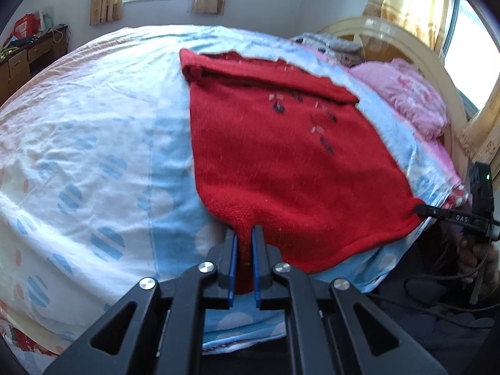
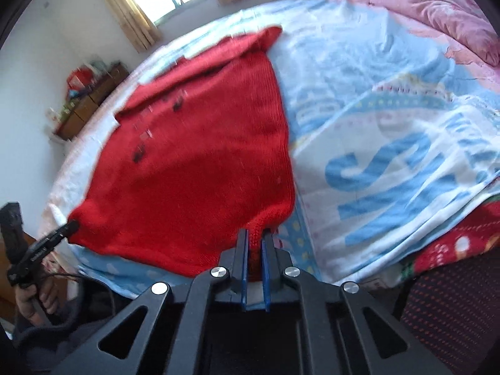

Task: Fold small clothes
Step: 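Lift the hem with both grippers and fold it over toward the collar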

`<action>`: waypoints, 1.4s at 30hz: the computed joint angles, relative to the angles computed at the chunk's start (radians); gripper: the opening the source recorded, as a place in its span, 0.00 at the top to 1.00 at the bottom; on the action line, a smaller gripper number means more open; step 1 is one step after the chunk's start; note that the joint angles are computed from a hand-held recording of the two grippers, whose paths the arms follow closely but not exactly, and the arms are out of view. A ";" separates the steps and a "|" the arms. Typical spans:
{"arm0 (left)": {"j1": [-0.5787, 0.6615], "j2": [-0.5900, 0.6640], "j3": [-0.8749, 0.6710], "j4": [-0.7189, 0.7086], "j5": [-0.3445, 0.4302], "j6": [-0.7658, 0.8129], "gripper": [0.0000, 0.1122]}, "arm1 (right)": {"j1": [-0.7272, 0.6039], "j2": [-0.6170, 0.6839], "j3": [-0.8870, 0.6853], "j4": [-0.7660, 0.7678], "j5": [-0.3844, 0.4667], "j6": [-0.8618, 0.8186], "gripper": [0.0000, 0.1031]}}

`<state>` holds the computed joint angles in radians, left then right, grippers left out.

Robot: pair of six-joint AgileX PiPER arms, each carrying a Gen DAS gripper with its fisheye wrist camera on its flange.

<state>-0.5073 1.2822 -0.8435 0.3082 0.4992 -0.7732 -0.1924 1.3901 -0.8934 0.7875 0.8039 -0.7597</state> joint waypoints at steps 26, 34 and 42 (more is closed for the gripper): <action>0.231 0.010 -0.215 -0.426 -0.073 0.433 0.92 | 0.036 -0.054 -0.277 0.218 -0.052 -0.017 0.94; 0.299 0.090 -0.329 -0.535 -0.098 0.556 0.93 | 0.098 0.045 -0.428 0.197 -0.136 0.038 0.94; 0.359 0.245 -0.527 -0.596 -0.050 0.623 0.93 | 0.154 0.211 -0.652 0.099 -0.165 0.167 0.95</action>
